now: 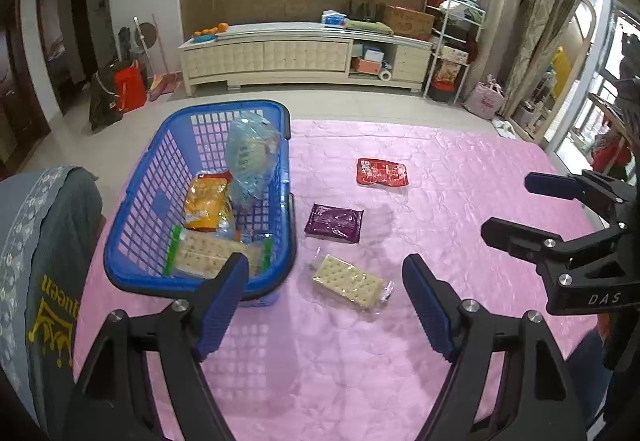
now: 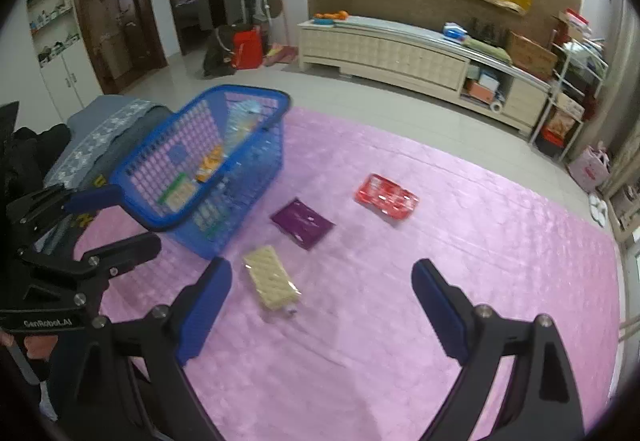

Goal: Organize snacks
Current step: 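Move both tools back over the remaining snacks on the mat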

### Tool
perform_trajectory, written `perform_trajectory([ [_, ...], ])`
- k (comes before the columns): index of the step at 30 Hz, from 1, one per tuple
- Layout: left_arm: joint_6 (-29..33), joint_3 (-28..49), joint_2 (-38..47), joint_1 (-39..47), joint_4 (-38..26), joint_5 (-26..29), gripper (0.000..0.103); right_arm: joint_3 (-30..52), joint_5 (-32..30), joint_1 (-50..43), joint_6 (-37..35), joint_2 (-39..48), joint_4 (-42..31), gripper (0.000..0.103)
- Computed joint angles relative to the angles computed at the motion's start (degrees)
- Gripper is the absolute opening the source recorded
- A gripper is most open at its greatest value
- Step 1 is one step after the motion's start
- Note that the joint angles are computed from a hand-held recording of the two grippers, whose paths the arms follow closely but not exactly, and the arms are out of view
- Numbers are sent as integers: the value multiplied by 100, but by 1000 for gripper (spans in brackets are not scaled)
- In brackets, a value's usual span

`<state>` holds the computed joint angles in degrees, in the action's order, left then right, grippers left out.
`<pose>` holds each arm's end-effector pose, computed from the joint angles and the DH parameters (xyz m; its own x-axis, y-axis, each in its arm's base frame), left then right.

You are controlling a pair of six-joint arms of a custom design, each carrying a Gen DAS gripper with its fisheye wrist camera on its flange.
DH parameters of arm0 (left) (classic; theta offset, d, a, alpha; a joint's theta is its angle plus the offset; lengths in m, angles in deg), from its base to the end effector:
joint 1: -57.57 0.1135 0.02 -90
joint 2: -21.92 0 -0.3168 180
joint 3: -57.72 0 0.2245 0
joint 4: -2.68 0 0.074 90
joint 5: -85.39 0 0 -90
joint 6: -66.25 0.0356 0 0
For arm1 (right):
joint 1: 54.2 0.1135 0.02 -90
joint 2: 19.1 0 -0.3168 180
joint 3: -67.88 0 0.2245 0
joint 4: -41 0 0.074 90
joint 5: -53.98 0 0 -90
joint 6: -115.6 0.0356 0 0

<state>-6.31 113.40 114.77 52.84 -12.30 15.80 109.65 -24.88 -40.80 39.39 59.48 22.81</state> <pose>0.2785 -0.0355 0.2095 -0.6637 0.3368 -0.6679 0.5130 0.8547 -0.0788 0.1957 0.0395 0.2003 -0.8024 0.0493 -0.5948 0.0738 0.9971 -0.0170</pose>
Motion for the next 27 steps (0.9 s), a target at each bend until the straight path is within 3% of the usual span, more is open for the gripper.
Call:
perform_trajectory([
  [6, -705, -431, 29, -651, 522, -633, 81, -527, -169, -657, -284, -233, 427, 94],
  [9, -1096, -556, 174, -984, 727, -1037, 87, -776, -212, -897, -482, -162, 732, 102],
  [13, -1564, -603, 460, -1353, 886, -1368, 103, -1109, -580, -1395, -624, 35, 1247, 103],
  [23, -2144, -438, 1217, -1848, 1108, -1829, 103, -1638, -1136, -2309, -1014, 1053, 2542, 103],
  [27, -2507, -205, 1678, -1743, 1077, -1580, 103, -1675, -1321, -2513, -1166, 1643, 3028, 103],
])
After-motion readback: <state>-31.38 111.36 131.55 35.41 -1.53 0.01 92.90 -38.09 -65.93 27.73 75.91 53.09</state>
